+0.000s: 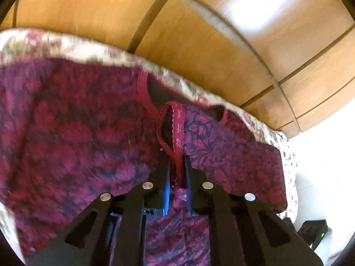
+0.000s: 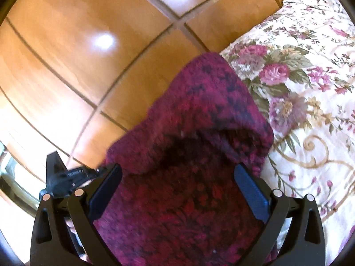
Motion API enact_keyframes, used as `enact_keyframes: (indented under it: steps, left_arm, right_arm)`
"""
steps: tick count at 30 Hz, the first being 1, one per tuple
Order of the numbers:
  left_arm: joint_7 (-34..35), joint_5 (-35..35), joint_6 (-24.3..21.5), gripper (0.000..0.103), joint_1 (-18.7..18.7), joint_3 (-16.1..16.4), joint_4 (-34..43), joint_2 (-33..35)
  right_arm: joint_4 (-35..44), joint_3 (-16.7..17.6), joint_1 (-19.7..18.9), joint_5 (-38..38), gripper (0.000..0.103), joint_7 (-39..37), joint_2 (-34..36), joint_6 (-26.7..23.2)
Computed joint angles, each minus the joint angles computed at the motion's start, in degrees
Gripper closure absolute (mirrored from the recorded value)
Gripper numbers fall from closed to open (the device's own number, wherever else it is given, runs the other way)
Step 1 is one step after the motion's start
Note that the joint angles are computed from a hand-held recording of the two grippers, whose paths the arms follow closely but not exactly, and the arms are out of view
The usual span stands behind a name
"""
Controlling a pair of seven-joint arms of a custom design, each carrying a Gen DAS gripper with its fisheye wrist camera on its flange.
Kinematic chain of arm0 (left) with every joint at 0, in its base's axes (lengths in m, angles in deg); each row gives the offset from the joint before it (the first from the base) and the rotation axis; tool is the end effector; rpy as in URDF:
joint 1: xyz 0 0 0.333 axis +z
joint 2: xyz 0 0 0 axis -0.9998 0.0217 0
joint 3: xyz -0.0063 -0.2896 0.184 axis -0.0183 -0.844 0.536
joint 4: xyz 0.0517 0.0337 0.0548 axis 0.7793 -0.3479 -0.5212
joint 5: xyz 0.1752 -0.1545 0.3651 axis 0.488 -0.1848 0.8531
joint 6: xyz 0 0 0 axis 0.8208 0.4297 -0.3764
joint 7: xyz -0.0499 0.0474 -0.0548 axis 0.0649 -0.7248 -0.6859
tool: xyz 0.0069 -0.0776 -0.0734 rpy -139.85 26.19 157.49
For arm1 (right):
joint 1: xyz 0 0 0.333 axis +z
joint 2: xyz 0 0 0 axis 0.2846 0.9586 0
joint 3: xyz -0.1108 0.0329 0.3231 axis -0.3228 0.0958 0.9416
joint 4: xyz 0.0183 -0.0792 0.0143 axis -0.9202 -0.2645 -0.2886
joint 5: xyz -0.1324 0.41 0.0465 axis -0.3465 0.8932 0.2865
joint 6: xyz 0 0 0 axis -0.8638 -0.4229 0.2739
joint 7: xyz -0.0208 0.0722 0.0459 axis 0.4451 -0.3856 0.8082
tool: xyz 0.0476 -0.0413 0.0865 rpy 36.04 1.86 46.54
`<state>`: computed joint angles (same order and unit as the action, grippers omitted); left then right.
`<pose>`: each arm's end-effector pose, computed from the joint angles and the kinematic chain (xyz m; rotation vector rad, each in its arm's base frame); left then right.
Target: Fold small clothes
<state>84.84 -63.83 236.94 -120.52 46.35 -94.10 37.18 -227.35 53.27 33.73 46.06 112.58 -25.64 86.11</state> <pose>0.4549 -0.1718 0.4783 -2.3205 1.6306 -1.1907 0.3444 0.0255 0.4303 -1.2672 1.6624 0.0125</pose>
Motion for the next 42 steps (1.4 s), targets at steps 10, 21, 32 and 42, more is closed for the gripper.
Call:
enact_keyframes:
  steps: [10,21,32,42]
  left_arm:
    - [-10.9,12.4,-1.0,0.093,10.7,-5.2,-8.5,-11.8]
    - [-17.1,19.9,-4.8,0.093,11.7,-5.4,-12.1,-14.4]
    - [-19.4,23.3,-5.9,0.093,13.0,-6.1,-12.4,-16.0]
    - [-24.0,29.6,-6.0,0.092,18.3,-11.5,-10.5,-10.2]
  right_arm:
    - [2.7,0.9,0.0,2.6,0.002,-1.8,5.4,0.3]
    - [-0.6,3.2,-5.6,-16.1,0.002,12.5,-0.9,-7.5]
    - [4.4,6.0,-2.6,-23.9,0.002,10.7,1.1,-3.9]
    - [7.8,10.4,-3.0,-36.9,0.002,18.7,18.8,9.2]
